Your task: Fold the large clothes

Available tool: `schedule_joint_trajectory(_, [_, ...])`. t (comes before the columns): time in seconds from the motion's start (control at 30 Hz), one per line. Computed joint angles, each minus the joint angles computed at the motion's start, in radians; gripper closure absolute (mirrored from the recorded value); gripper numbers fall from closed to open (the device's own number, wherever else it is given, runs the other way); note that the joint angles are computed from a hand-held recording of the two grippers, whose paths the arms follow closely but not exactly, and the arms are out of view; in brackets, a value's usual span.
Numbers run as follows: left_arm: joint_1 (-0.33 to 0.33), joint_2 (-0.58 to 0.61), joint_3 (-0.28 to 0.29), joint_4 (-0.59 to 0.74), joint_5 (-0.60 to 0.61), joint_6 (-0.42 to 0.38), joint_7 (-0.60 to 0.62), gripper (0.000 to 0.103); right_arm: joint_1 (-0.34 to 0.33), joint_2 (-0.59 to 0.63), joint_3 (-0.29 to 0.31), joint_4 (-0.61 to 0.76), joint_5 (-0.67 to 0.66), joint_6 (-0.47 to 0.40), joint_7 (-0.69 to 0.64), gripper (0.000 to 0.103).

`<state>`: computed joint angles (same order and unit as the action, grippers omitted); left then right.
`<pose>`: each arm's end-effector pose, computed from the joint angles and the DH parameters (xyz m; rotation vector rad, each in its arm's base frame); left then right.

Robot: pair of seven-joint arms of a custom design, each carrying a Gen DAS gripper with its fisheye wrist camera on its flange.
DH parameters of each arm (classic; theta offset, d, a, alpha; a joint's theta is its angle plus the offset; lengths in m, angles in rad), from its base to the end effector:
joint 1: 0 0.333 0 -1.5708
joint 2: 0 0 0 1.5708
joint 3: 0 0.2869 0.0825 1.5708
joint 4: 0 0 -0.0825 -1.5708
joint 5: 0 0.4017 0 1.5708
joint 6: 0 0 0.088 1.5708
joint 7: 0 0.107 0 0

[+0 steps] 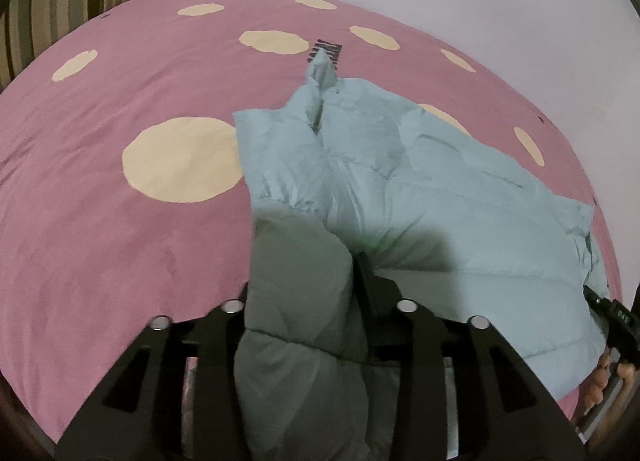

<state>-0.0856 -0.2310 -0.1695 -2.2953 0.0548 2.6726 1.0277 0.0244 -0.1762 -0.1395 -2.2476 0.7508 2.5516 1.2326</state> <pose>0.5226 -0.1411 0.4741 -2.1586 1.6955 -0.7510 0.5440 -0.0739 0.4509 -1.4176 1.9570 -0.0901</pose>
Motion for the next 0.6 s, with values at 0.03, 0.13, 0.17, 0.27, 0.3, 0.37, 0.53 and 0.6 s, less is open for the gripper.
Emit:
schedule_joint_trajectory(0.03, [0.007,-0.004,-0.005,-0.002,0.014,-0.005,-0.019,0.054,-0.001,-0.010,0.000,-0.012,0.001,0.005,0.003,0.058])
schedule_joint_trajectory(0.13, [0.012,-0.021,-0.004,-0.012,0.025,-0.015,-0.040,0.047,-0.007,-0.025,-0.006,-0.023,-0.002,0.003,0.013,0.053])
schedule_joint_trajectory(0.17, [0.010,-0.028,-0.002,-0.016,0.021,-0.019,-0.037,0.046,-0.010,-0.032,-0.008,-0.028,-0.010,0.004,0.017,0.052])
schedule_joint_trajectory(0.27, [0.014,-0.051,-0.006,-0.021,0.035,-0.039,-0.040,0.043,-0.013,-0.050,-0.010,-0.035,-0.030,0.014,0.041,0.051])
schedule_joint_trajectory(0.3, [0.016,-0.060,-0.007,-0.025,0.043,-0.043,-0.040,0.040,-0.017,-0.058,-0.009,-0.039,-0.047,0.021,0.054,0.051])
schedule_joint_trajectory(0.37, [0.020,-0.076,-0.014,-0.026,0.063,-0.058,-0.043,0.035,-0.024,-0.076,0.000,-0.046,-0.098,0.040,0.094,0.051])
schedule_joint_trajectory(0.53, [0.015,-0.110,-0.013,-0.027,0.071,-0.082,-0.026,0.024,-0.072,-0.146,0.069,-0.086,-0.383,0.132,0.301,0.051])
schedule_joint_trajectory(0.6, [0.018,-0.119,-0.019,-0.029,0.082,-0.086,-0.031,0.023,-0.083,-0.177,0.093,-0.099,-0.480,0.153,0.372,0.051])
